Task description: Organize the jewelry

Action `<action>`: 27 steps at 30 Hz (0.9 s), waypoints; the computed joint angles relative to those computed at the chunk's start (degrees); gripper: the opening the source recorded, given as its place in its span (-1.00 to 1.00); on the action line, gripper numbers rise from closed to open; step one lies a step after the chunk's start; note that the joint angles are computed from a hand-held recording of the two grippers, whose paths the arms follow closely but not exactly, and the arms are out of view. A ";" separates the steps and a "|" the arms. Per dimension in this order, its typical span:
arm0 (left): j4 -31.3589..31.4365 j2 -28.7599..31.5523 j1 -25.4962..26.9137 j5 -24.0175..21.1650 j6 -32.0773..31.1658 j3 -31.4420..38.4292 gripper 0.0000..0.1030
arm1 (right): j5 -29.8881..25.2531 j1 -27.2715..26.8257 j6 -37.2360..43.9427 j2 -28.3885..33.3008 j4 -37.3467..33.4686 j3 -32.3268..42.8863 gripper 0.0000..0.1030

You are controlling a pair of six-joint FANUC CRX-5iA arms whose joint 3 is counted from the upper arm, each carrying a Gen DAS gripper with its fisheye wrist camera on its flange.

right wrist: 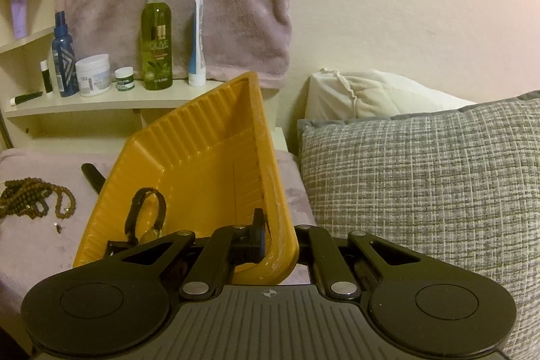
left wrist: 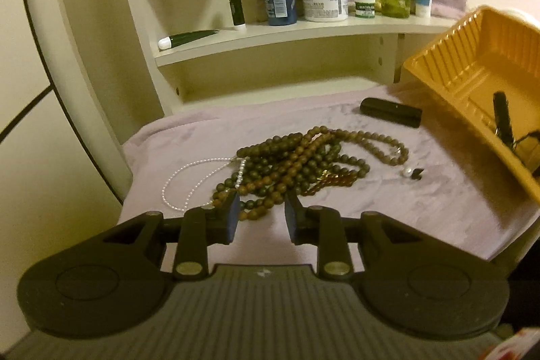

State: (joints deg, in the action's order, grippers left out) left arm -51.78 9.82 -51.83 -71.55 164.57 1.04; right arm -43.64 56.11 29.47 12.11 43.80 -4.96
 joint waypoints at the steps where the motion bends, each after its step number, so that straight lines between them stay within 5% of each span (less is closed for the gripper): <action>1: 0.05 -0.27 0.10 0.87 -0.15 -0.31 -0.51 | -0.01 0.05 -0.18 -0.02 0.17 -0.09 -0.88; 16: 4.05 6.06 2.78 17.59 -4.82 4.11 -0.42 | 0.08 -0.18 0.11 0.21 -0.03 0.10 -0.89; 24: 5.83 8.62 4.01 19.64 -7.27 5.84 -0.42 | 0.06 -0.25 -0.04 0.27 -0.06 0.16 -0.89; 27: 6.51 8.34 4.37 20.29 -8.03 5.30 -0.67 | 0.06 -0.25 -0.26 0.31 -0.02 0.18 -0.89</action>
